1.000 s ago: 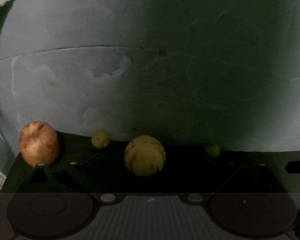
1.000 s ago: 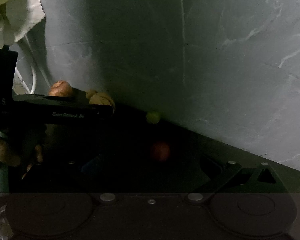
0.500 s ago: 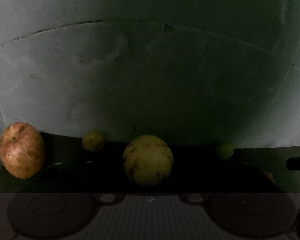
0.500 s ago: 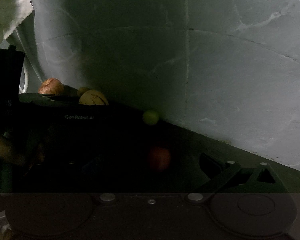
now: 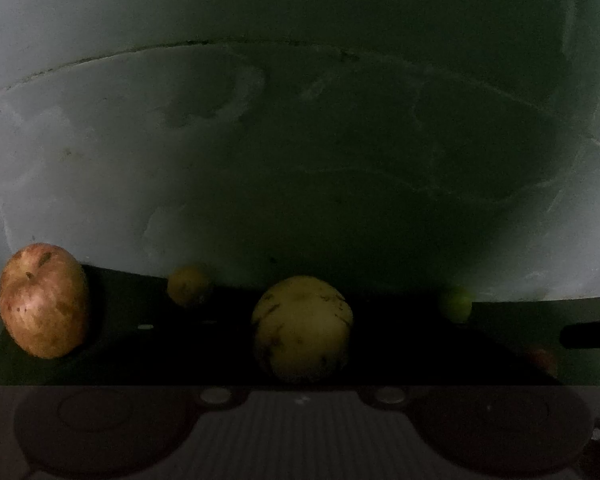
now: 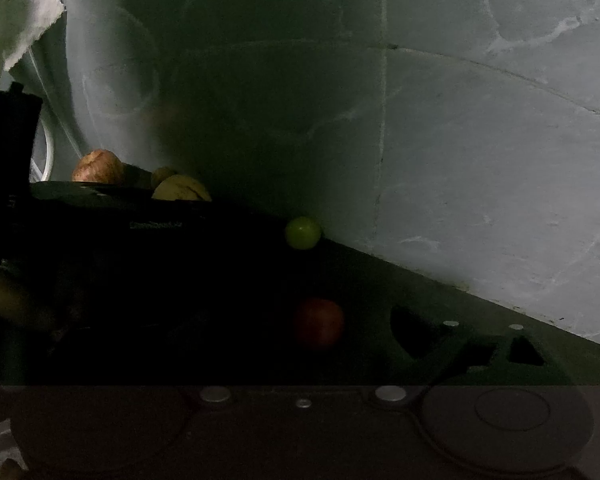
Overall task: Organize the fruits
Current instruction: 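Grasp the striped pepino melon with the left gripper while the right grasps the red tomato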
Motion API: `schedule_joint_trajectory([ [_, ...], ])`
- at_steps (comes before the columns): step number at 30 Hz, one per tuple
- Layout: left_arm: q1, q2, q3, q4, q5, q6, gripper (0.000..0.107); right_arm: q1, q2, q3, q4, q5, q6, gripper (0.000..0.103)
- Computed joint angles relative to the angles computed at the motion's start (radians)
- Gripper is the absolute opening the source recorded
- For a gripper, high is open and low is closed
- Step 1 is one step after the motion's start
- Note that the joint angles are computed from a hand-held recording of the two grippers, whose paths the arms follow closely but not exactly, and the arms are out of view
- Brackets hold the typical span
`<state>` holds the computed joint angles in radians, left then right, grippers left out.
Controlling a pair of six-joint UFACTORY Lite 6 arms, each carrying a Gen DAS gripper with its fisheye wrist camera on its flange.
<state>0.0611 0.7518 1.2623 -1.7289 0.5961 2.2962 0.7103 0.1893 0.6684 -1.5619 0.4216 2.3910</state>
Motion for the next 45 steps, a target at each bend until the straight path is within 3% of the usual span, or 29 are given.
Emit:
schedule_joint_trajectory([
  [8,0.004,-0.028,-0.03,-0.012,0.015,0.015,0.057,-0.013,0.045,0.025,0.015,-0.009,-0.025,0.072],
  [12,0.01,-0.038,-0.046,-0.011,0.017,0.026,0.057,-0.02,0.065,0.031,-0.001,-0.026,-0.015,0.051],
  [16,0.016,-0.049,-0.049,-0.005,0.013,0.021,0.057,-0.017,0.073,0.032,-0.02,-0.021,0.005,0.046],
  [18,0.024,-0.058,-0.058,-0.002,0.011,0.022,0.057,-0.014,0.076,0.033,-0.022,-0.012,0.001,0.031],
  [25,0.061,-0.141,-0.143,-0.01,0.011,0.051,0.057,0.0,0.017,-0.009,-0.043,-0.007,0.024,0.031],
  [32,0.122,-0.315,-0.293,0.006,0.027,0.052,0.057,0.063,-0.11,-0.034,0.059,0.028,-0.09,0.031],
  [39,0.17,-0.585,-0.492,0.022,0.016,0.004,0.057,0.13,-0.289,-0.054,0.188,0.077,-0.259,0.031],
  [45,0.282,-0.849,-0.62,0.19,0.045,-0.177,0.057,0.226,-0.453,-0.068,0.334,0.141,-0.437,0.031],
])
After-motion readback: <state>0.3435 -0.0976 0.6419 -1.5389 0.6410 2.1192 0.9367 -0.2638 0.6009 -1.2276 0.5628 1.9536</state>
